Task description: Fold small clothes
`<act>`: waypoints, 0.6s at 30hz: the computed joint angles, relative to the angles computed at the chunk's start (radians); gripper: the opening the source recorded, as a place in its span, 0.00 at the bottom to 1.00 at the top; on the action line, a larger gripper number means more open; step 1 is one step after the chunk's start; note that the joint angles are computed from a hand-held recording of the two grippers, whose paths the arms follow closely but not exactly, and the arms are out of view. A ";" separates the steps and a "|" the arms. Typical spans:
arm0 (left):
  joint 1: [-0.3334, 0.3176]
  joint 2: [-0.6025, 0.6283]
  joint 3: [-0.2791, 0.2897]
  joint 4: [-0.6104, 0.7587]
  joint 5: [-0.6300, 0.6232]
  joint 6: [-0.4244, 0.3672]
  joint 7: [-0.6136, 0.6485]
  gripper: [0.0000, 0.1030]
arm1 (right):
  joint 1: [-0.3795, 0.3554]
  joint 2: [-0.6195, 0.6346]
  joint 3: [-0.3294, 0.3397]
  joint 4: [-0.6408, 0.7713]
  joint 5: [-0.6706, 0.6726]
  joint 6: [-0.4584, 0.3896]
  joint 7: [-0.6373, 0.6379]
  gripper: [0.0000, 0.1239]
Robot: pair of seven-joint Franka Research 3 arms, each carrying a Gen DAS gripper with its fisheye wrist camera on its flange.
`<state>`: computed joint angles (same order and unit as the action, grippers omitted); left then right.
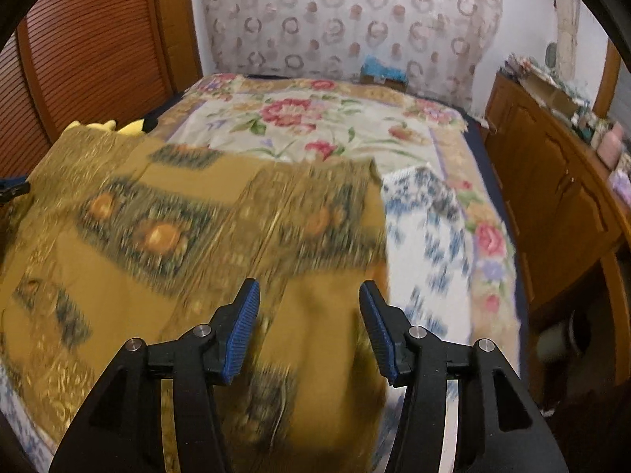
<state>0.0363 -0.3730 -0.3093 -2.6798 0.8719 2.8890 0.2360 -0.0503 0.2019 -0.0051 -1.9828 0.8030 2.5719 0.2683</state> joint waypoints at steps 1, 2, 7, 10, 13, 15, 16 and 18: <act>-0.005 -0.009 0.001 -0.013 -0.009 0.001 -0.008 0.58 | -0.002 -0.010 -0.001 -0.022 0.004 0.004 -0.004 0.43; -0.009 -0.018 0.000 -0.027 -0.017 0.004 -0.018 0.58 | -0.004 -0.018 -0.004 -0.042 0.007 0.002 -0.008 0.43; -0.033 -0.063 -0.023 -0.068 -0.055 -0.027 -0.042 0.58 | 0.000 -0.049 -0.012 -0.112 0.016 0.040 -0.021 0.43; -0.047 -0.083 -0.031 -0.090 -0.074 -0.024 -0.057 0.58 | -0.003 -0.055 -0.017 -0.123 0.040 0.031 -0.025 0.43; -0.058 -0.100 -0.042 -0.097 -0.088 -0.045 -0.057 0.58 | 0.000 -0.060 -0.018 -0.133 0.058 0.041 -0.030 0.43; -0.060 -0.112 -0.046 -0.103 -0.086 -0.051 -0.058 0.58 | 0.001 -0.061 -0.017 -0.137 0.072 0.049 -0.038 0.44; -0.059 -0.122 -0.050 -0.107 -0.085 -0.054 -0.064 0.58 | 0.003 -0.062 -0.015 -0.142 0.080 0.059 -0.048 0.44; -0.053 -0.137 -0.064 -0.110 -0.078 -0.063 -0.082 0.58 | 0.004 -0.062 -0.016 -0.143 0.088 0.066 -0.061 0.44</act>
<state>-0.0170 -0.5103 -0.3733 -2.7901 0.7940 2.8264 0.1539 -0.0464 0.1399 -0.0206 -2.1256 0.8906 2.6382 0.2077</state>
